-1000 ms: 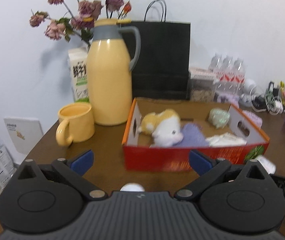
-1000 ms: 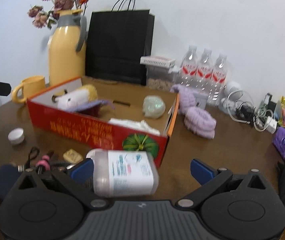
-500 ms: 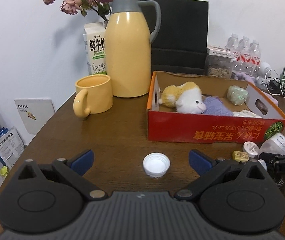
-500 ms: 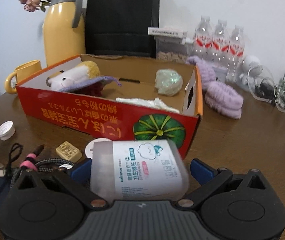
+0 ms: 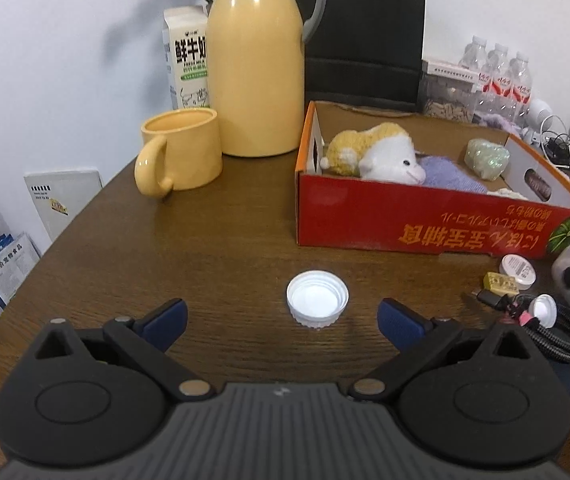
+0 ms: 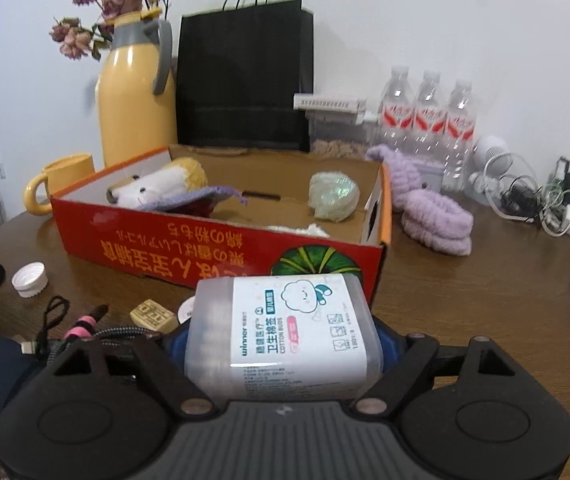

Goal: Organize objects
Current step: 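Grasp the clear cotton-swab box with the right tool while the left grasps a white bottle cap, then carry the cap and swab box into the box and open both tools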

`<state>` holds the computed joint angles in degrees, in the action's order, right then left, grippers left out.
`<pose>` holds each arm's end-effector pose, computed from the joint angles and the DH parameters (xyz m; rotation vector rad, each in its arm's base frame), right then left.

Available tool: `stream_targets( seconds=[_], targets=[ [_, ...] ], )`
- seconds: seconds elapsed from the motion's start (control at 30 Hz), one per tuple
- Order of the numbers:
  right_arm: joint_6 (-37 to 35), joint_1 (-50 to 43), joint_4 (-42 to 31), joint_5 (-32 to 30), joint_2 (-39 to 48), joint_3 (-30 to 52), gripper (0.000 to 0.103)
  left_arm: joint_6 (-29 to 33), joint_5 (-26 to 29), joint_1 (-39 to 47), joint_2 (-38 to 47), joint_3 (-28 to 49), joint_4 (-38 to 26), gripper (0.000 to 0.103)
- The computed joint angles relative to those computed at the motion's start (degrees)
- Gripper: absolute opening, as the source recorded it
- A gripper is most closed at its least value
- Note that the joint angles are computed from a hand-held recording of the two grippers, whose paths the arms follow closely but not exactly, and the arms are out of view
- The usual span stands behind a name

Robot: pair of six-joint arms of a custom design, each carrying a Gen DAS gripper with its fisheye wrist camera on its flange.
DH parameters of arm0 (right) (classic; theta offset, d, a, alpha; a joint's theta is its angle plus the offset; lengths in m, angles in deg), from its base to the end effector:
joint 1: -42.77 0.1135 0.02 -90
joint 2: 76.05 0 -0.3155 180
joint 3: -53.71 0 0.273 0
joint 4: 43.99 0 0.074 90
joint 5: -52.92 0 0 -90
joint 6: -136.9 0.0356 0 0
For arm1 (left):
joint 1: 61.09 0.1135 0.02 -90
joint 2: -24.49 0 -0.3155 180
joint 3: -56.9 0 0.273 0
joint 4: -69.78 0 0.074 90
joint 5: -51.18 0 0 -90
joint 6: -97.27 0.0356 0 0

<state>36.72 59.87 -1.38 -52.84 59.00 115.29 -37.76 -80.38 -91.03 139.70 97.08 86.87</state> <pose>0.3928 0.1309 0.0191 -0.6559 2.0031 0.3622 0.2530 -0.1184 0.0499 -0.5411 2.2083 0.2854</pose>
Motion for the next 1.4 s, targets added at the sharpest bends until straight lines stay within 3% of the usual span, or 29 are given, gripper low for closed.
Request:
stream_targets(
  seconds=[0.23, 0.6, 0.73, 0.8, 0.83, 0.93, 1.4],
  targets=[
    [3.1, -1.2, 14.0, 1.0, -0.6, -8.0, 0.083, 0.9, 2.1, 2.7, 4.4, 2.4, 2.3, 0.103],
    [3.4, -1.2, 16.2, 1.2, -0.1, -9.5, 0.083, 3.1, 1.6, 3.2, 8.0, 4.6, 6.8, 0.103],
    [3.1, -1.0, 15.8, 1.5, 0.0, -9.3, 0.083, 3.4, 2.8, 3.7, 8.5, 4.9, 7.4, 0.083],
    [3.0, -0.9, 15.6, 1.4, 0.1, -9.2, 0.083, 2.8, 3.4, 4.0, 8.7, 4.9, 7.3, 0.059],
    [3.0, -0.9, 15.6, 1.4, 0.1, -9.2, 0.083, 2.9, 2.7, 3.8, 8.8, 4.6, 8.1, 0.039],
    [2.8, -0.9, 15.5, 1.4, 0.1, -9.2, 0.083, 3.7, 3.6, 3.8, 9.0, 3.0, 12.1, 0.04],
    [5.1, 0.2, 20.1, 1.9, -0.3, -10.4, 0.083, 6.2, -2.1, -0.4, 4.4, 0.5, 16.9, 0.04]
  ],
)
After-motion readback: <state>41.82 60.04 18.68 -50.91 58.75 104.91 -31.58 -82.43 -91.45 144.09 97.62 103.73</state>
